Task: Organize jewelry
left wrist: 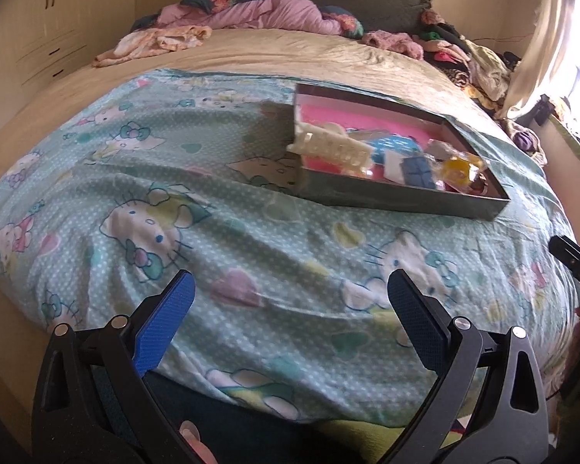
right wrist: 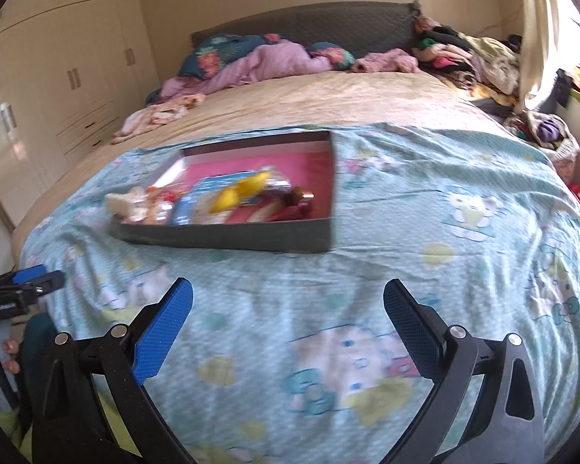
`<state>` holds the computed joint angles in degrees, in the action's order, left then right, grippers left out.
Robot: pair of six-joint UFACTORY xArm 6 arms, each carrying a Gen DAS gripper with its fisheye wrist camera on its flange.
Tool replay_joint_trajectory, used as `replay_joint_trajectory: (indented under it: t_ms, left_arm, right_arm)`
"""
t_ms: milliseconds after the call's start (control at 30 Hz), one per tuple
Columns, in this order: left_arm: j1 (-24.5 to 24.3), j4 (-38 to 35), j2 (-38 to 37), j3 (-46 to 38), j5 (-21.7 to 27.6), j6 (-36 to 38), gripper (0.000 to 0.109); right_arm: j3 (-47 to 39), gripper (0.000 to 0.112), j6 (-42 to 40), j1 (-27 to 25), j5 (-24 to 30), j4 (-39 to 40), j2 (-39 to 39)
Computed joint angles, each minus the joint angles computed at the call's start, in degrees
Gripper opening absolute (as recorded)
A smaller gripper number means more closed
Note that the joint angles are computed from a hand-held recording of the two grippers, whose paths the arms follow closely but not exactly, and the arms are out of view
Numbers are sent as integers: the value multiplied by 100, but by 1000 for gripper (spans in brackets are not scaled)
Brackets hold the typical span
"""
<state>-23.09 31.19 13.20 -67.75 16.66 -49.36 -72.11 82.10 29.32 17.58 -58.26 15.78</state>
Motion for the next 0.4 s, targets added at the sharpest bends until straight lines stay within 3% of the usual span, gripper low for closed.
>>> replay_joint_trajectory:
  t_ms: [100, 200, 400]
  left_arm:
    - [335, 312, 265, -414, 435, -417, 93]
    - [761, 484, 802, -1199, 1070, -688, 93]
    - [1451, -147, 2315, -3308, 1845, -349, 93]
  right_arm:
    - [71, 98, 287, -320, 359, -204, -32]
    - [-26, 98, 57, -720, 867, -46, 99]
    - [-610, 98, -380, -1615, 1305, 418, 699]
